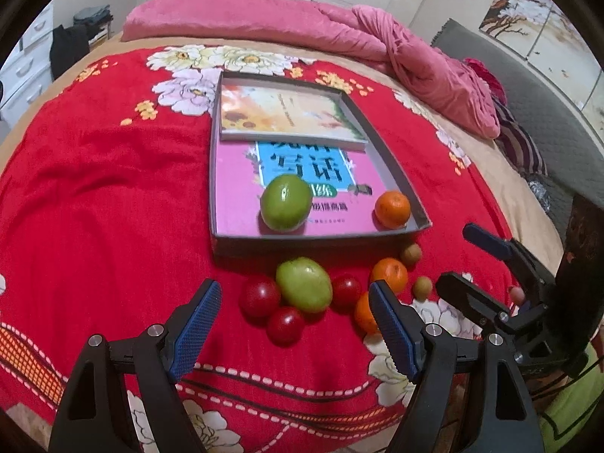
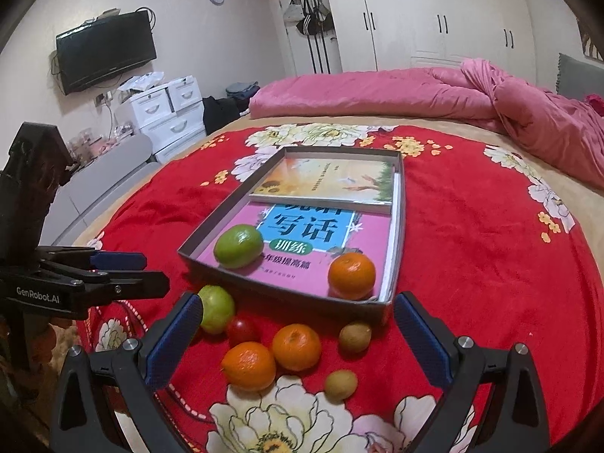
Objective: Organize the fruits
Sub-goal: 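Withdraw both open grippers from the tray back toward the remaining fruit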
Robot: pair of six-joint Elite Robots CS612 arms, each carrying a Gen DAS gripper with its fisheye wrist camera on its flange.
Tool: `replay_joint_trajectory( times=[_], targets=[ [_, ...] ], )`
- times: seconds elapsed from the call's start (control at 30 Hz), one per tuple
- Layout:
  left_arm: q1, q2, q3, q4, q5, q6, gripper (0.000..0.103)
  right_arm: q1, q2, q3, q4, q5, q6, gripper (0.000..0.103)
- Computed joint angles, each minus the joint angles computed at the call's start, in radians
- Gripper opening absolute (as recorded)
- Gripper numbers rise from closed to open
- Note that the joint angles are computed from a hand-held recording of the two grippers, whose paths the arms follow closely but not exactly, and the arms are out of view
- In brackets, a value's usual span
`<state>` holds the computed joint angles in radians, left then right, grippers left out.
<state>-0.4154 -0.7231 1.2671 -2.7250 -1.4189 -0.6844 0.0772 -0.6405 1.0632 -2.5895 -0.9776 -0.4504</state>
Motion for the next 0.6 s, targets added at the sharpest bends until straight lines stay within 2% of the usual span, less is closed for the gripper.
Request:
replay_joint_trajectory(
  times=[0.6],
  targets=[
    [-0.004, -0.007, 0.024, 0.045, -0.036, -0.011, 0.081, 0.013, -0.033, 0.056, 0.051, -0.045, -0.043, 0.102]
  ],
)
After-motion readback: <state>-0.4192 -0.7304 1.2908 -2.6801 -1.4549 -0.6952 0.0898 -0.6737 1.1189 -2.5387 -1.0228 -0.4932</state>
